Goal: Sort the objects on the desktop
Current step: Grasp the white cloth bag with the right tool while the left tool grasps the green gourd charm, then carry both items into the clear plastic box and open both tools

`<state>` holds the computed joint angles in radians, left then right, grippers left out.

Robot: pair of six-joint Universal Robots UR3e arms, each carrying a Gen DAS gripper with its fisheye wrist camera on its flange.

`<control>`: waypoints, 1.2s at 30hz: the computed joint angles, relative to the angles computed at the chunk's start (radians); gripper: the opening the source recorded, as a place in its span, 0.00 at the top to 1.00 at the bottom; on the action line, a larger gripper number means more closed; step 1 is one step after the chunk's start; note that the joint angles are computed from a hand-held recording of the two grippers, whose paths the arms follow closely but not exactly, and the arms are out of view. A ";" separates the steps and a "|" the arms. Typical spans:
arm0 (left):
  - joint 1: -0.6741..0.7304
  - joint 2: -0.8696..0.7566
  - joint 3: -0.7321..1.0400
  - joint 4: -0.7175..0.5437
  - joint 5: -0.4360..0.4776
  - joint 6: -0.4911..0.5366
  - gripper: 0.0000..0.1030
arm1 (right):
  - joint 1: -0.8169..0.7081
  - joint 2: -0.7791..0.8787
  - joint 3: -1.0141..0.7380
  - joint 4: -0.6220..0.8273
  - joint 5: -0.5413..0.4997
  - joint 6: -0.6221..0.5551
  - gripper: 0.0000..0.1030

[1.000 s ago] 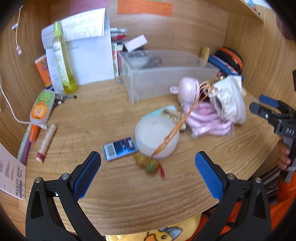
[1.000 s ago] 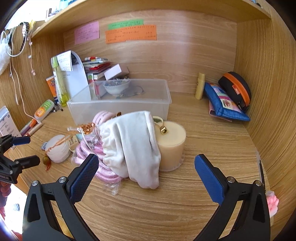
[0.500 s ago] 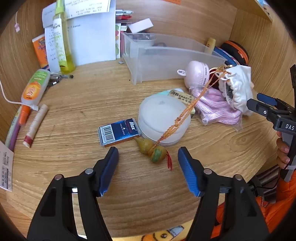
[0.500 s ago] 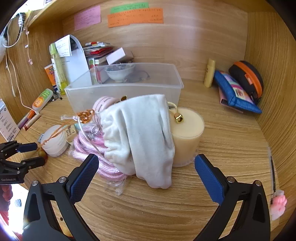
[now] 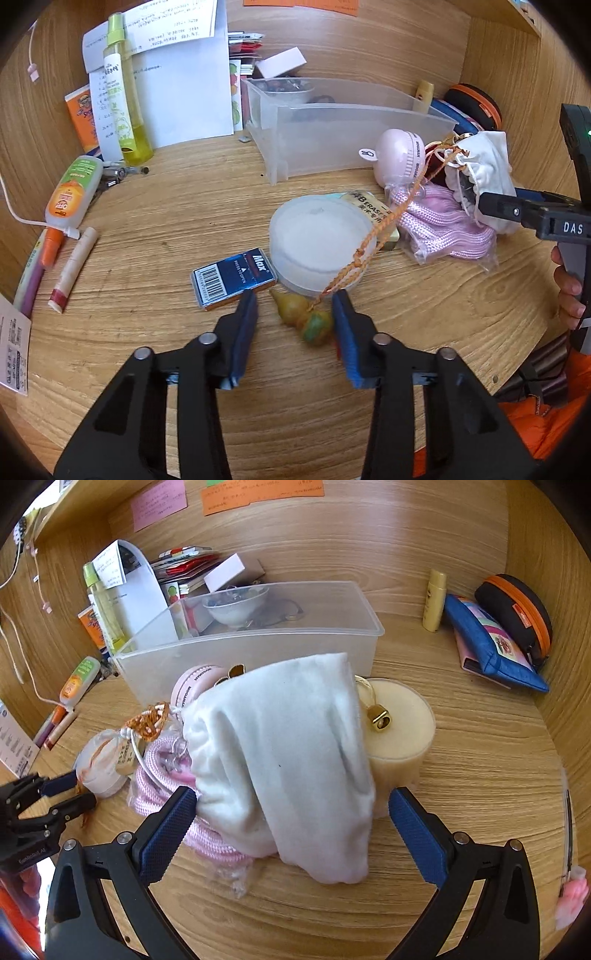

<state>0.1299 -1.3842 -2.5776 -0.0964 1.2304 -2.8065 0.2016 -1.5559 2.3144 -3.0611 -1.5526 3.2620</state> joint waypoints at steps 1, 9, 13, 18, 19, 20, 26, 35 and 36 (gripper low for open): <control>0.005 0.000 -0.005 0.009 0.000 0.002 0.65 | -0.001 0.000 0.004 -0.011 0.006 0.011 0.00; 0.026 0.044 -0.019 -0.014 -0.019 0.022 0.78 | 0.077 0.030 -0.012 -0.056 -0.070 0.037 0.14; 0.029 0.079 -0.033 -0.018 -0.033 0.029 0.78 | 0.094 0.077 -0.050 -0.063 -0.091 0.042 0.11; 0.015 0.032 -0.006 -0.021 -0.011 0.010 0.78 | 0.140 0.156 -0.133 -0.023 -0.165 0.028 0.37; 0.014 0.019 0.000 -0.024 -0.011 0.006 0.78 | 0.141 0.156 -0.129 -0.029 -0.171 0.027 0.40; 0.014 0.010 -0.005 -0.011 -0.012 0.002 0.78 | 0.127 0.143 -0.113 -0.039 -0.149 0.021 0.43; 0.003 0.017 -0.022 0.034 0.017 -0.031 0.82 | 0.072 0.067 -0.028 -0.086 -0.063 0.015 0.55; 0.043 0.245 -0.056 -0.080 -0.029 -0.015 0.82 | 0.089 -0.017 0.038 -0.167 -0.039 0.021 0.58; 0.048 0.266 -0.051 -0.100 -0.042 -0.015 0.82 | 0.094 -0.027 0.041 -0.171 -0.040 0.023 0.58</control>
<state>0.1784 -1.1185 -2.6284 -0.1961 1.1883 -2.8212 0.2953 -1.5832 2.3555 -3.2324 -1.5923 3.2848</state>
